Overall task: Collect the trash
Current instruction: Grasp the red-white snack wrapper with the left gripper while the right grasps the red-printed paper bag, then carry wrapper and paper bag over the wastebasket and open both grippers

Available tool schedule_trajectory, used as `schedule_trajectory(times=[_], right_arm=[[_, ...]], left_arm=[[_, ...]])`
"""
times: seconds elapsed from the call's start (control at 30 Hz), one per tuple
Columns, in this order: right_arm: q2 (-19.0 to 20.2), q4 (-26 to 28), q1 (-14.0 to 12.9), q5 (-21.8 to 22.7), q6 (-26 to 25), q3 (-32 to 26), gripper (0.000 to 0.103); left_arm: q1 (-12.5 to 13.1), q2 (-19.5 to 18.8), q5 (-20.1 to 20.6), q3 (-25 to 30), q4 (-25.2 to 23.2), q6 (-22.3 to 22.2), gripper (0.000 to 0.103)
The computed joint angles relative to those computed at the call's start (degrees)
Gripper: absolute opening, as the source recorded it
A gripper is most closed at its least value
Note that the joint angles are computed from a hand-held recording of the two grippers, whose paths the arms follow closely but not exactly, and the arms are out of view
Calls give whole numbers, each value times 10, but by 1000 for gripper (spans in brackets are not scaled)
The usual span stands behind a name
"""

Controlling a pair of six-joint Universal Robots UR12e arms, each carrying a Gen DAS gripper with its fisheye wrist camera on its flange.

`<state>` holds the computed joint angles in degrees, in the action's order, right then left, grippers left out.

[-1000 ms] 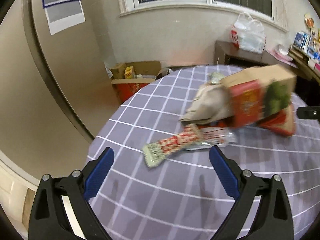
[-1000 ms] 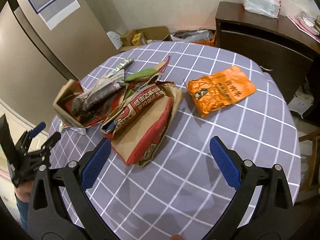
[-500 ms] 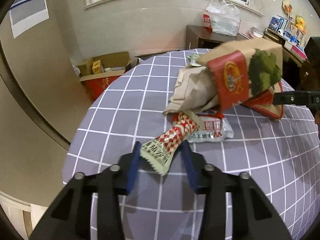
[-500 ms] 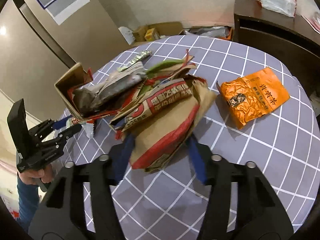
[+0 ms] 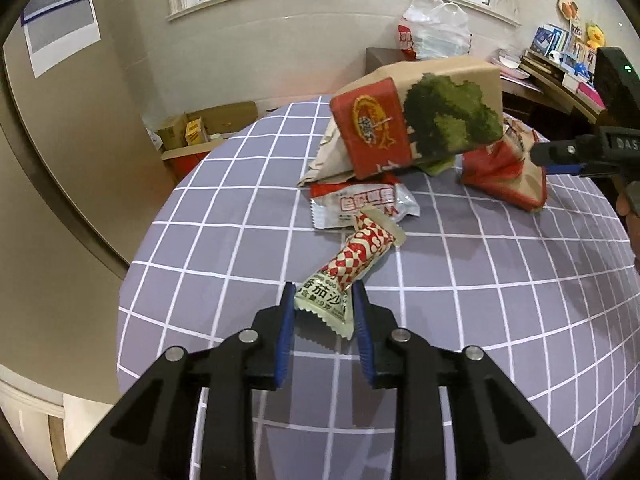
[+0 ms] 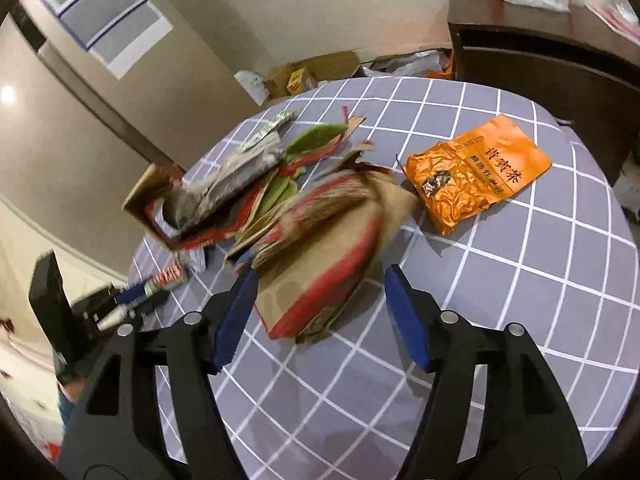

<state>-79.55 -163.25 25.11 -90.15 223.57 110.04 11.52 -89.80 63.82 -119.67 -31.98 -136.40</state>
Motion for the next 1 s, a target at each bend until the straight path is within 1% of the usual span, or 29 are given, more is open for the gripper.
schedule_trajectory(times=[0.1,0.13,0.17,0.2,0.23,0.33,0.43,0.63,0.83,1.0], right_arm=[[8,3,-1,2,7,-5,64],[11,1,-3,6,8,-6,49],[13,-17,-4,15,9,-3,45],[14,-38,-6,26,16,4,37],[12,-50,-6,28,22,8,33],[6,-70,-4,33,17,16,26],[-6,-81,-4,35,15,28,24],[-40,-125,-12,43,37,73,22],[-78,-164,-19,38,57,119,22],[-113,-186,-24,18,66,154,22]], left_arm=[[-5,4,-3,-2,-6,2,27],[-5,7,-7,-5,-9,3,26],[-5,10,-10,-7,-13,2,26],[-5,11,-13,-8,-15,-1,25],[-5,15,-16,-11,-17,-5,25],[-2,26,-32,-19,-30,-17,24],[-3,40,-41,-30,-32,-23,24],[-15,66,-58,-45,-32,-34,24],[-41,82,-66,-50,-29,-50,24],[-67,92,-72,-49,-19,-64,24]])
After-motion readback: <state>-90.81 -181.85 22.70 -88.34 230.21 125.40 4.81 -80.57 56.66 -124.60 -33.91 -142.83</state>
